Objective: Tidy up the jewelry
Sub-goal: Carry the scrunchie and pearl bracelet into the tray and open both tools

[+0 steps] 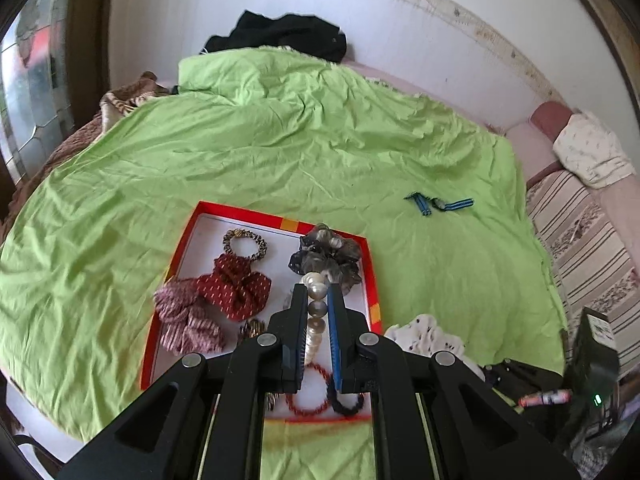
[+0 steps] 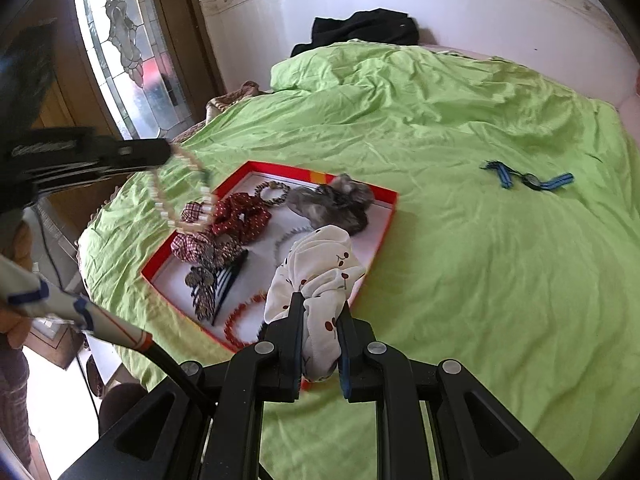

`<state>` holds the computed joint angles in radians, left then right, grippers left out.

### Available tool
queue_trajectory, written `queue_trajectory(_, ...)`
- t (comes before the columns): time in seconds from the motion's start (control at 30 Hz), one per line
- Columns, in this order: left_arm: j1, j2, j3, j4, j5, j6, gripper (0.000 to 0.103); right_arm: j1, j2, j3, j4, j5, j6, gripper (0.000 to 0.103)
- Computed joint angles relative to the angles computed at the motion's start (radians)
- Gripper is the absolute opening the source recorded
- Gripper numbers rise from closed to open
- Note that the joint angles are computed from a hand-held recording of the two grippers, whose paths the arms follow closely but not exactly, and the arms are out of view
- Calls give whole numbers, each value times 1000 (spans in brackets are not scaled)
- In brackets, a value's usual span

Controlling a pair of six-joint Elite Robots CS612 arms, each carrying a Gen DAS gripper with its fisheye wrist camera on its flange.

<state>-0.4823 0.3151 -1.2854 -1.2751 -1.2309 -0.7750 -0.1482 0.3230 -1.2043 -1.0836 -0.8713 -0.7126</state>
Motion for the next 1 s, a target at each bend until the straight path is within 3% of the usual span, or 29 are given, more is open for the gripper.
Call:
queue_trajectory(0.3, 56, -12, 163, -126, -184, -24, 9, 36, -15, 75, 13, -28, -31, 15)
queue_trajectory(0.63, 83, -31, 264, -78, -136, -60, 9, 55, -17, 126, 10, -73, -57, 15)
queue_trajectory(1.0, 94, -50, 339, -103, -157, -57, 9, 70, 1, 120, -40, -117, -58, 16)
